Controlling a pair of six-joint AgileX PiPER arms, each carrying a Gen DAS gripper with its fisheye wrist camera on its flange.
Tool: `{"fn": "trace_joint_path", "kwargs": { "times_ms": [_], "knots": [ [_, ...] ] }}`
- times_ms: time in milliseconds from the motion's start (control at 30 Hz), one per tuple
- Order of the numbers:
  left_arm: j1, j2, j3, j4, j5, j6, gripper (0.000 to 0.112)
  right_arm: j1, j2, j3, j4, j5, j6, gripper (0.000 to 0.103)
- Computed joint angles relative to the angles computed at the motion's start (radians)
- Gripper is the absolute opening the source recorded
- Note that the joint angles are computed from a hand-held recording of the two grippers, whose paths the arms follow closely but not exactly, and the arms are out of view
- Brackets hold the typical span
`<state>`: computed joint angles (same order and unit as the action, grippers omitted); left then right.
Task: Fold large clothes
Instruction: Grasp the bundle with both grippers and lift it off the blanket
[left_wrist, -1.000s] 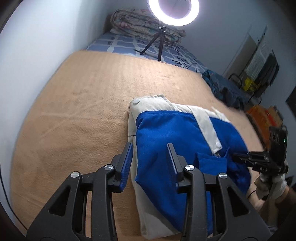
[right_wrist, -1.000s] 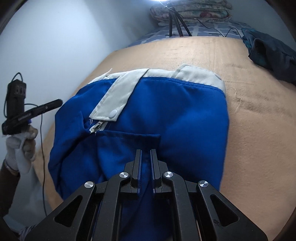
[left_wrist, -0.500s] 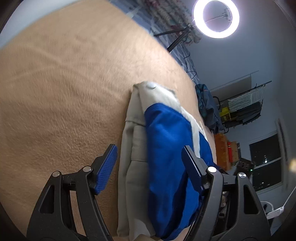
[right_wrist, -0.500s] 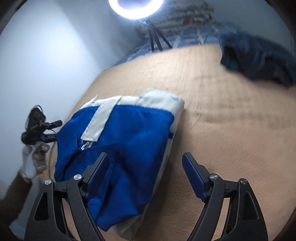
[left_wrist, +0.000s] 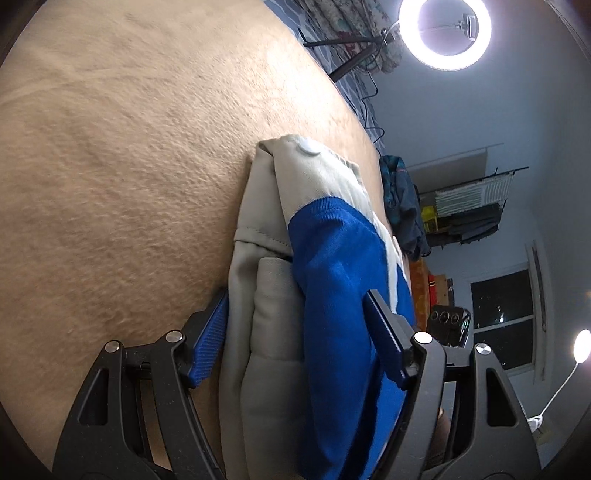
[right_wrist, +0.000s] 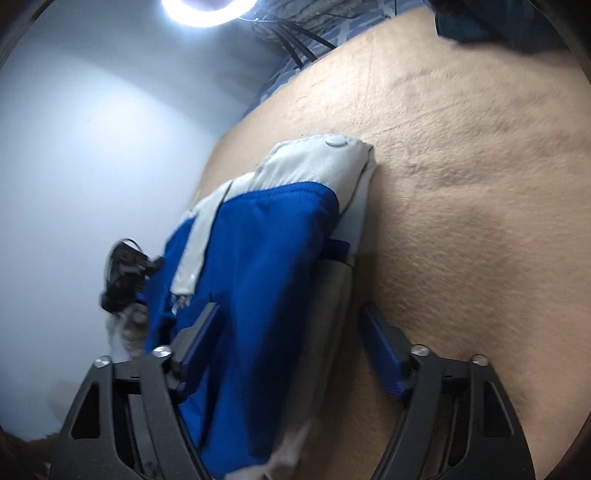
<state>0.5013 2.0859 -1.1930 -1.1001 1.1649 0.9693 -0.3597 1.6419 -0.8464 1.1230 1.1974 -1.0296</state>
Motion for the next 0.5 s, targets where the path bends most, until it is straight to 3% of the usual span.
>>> {"fn": "trace_joint_path", "kwargs": {
  "times_ms": [200,300,500],
  "knots": [
    [-0.061,-0.017,-0.006,0.018,-0.063,-0.02,0.069,0.064,0.049,-0.023,0.056,-0.026,-0.002,0.06],
    [-0.077,-0.054,0.02,0.046,-0.109,-0.028,0.062,0.103,0.024,-0.027,0.042,-0.061,0.028,0.057],
    [-0.175,-0.196,0.119,0.094,-0.309,-0.044,0.051,0.18,-0.065,-0.007,-0.007,-0.156,0.11,0.038]
  ]
}}
